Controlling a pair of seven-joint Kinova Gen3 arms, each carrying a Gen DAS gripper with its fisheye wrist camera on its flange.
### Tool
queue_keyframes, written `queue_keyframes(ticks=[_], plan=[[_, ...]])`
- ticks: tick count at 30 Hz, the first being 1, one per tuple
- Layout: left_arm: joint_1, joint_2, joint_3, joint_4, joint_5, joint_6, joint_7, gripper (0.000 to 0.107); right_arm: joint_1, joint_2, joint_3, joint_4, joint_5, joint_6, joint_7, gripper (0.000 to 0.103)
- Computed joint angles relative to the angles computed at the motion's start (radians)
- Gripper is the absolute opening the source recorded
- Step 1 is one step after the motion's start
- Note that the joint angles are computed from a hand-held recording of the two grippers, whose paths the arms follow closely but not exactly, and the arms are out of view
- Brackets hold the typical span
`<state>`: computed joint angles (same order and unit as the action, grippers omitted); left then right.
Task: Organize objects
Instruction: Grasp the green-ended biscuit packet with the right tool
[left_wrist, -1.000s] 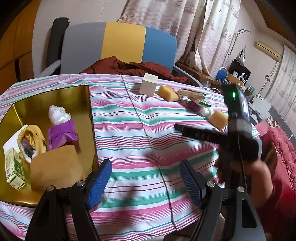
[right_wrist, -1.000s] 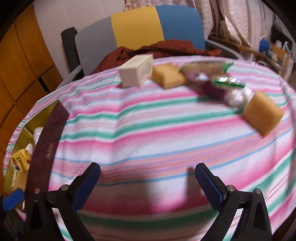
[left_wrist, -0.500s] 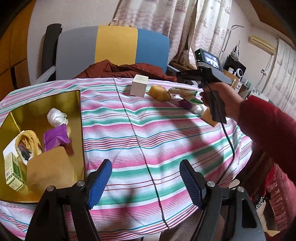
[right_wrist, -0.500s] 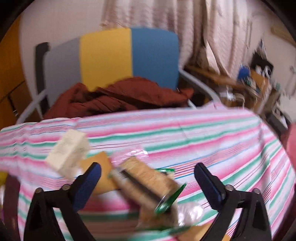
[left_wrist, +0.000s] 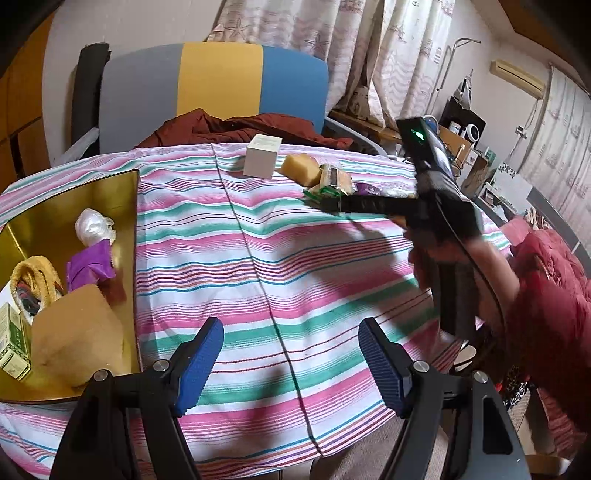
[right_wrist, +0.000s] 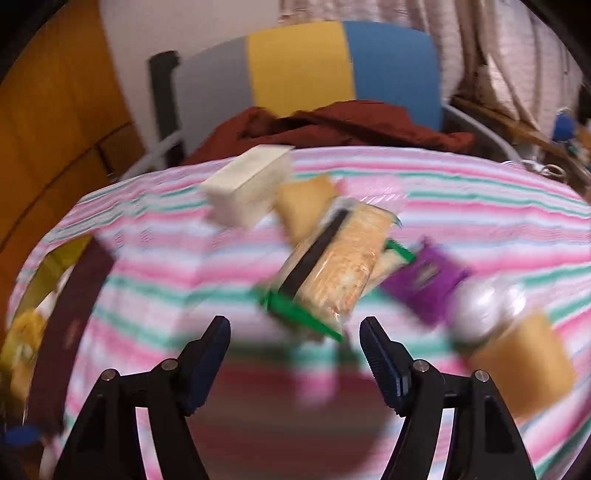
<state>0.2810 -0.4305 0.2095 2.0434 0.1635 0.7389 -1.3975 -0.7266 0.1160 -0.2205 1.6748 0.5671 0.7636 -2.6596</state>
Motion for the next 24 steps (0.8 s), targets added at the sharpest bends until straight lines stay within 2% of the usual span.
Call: queue_keyframes(ticks=[2,5,9,13,17,19,24], plan=[[-0.001,-0.001,0.000,0.000,0.000,0.002,0.003,0.077,-0.012,-0.034,-0.026,0.060,0.052,-0.042,-0.081,0.085],[-0.005,0.000,-0.006,0.000,0.004,-0.002,0.010,0.077,-0.076,-0.076,0.005,0.110,0.114,-0.036,-0.203,0.089],[-0.016,0.012,0.001,-0.008,-0.001,-0.002,0.027,0.077,-0.039,-0.092,-0.043,0.123,0.189,0.055,-0.366,0.091],[-0.021,0.026,0.016,-0.017,-0.013,-0.008,0.044,0.077,-0.011,-0.086,-0.065,0.139,0.245,0.088,-0.506,0.091],[-0.039,0.055,0.060,-0.029,-0.050,-0.008,0.092,0.077,0.023,-0.092,-0.063,0.135,0.234,0.047,-0.501,0.094],[-0.025,0.065,0.057,-0.034,-0.052,-0.004,0.099,0.077,0.035,-0.067,-0.054,0.101,0.241,0.031,-0.491,0.094],[-0.026,0.058,0.099,-0.045,-0.110,0.015,0.138,0.077,0.052,0.057,-0.009,-0.092,0.163,0.085,-0.390,0.093]])
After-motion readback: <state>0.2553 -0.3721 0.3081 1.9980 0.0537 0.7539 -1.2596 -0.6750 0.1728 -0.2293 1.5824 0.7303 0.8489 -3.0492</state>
